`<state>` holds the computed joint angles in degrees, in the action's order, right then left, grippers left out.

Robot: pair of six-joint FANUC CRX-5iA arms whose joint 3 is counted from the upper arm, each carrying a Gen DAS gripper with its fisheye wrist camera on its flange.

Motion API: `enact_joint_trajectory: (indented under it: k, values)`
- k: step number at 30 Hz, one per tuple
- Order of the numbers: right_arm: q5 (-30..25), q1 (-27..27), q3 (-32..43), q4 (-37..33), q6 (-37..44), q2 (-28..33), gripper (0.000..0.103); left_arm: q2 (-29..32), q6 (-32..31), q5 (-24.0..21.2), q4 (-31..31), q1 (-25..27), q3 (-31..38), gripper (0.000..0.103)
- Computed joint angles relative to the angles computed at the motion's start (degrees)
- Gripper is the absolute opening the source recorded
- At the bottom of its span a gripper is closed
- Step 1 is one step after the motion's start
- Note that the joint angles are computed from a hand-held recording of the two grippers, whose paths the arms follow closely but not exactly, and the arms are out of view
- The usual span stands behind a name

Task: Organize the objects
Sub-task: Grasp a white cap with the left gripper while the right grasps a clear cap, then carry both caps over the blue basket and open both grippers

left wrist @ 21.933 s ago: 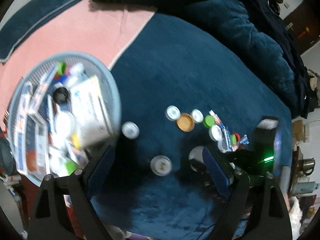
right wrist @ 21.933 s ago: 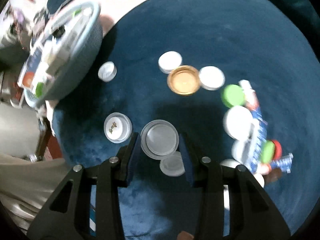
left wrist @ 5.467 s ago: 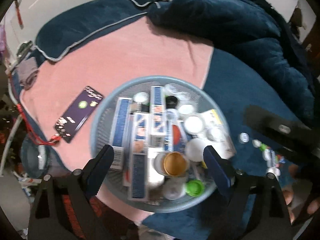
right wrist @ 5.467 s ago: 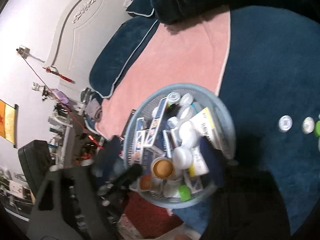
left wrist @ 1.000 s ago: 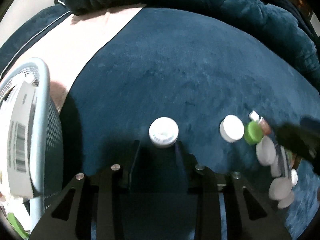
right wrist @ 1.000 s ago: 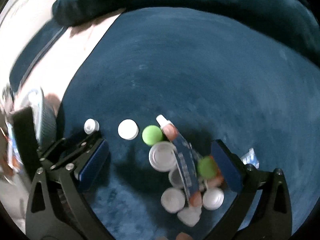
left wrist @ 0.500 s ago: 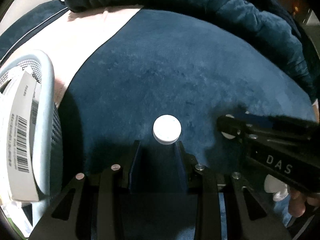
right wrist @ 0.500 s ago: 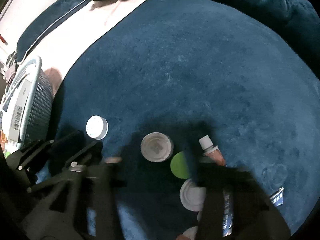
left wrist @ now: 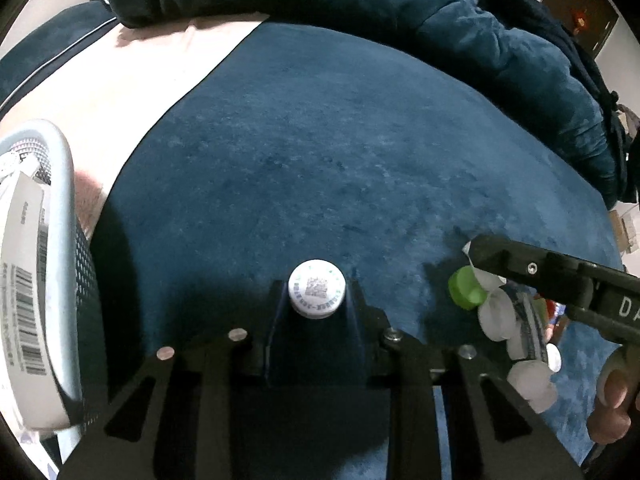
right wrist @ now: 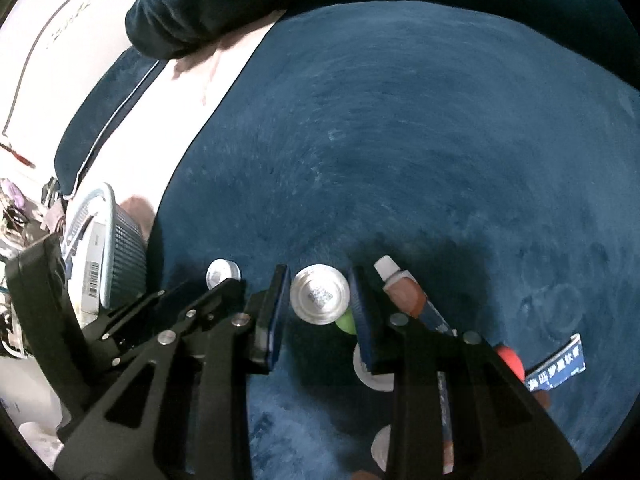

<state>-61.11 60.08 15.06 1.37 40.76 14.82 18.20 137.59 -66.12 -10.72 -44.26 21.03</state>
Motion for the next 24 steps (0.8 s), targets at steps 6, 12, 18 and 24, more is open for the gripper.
enact_joint_trajectory:
  k: [6,12,18,24]
  values:
    - [0.73,0.35,-0.63,0.92,-2.26,-1.67,0.031,-1.54,-0.77,-0.84,-1.06,-1.00,1.27,0.030]
    - [1.64,2.20,-0.59,3.72,-4.79,-3.37,0.031,-3.13,-0.86,-5.05,-4.08,-1.90,4.55,0.030]
    - [2.84,4.28,2.63,5.42,-5.51,-2.49,0.031,-6.73,-0.27,-10.38,-8.26,-2.51,5.74,0.030]
    - [4.06,6.94,7.01,5.45,-3.77,-0.13,0.031,-11.66,0.79,-15.29,-12.26,-2.18,4.58,0.030]
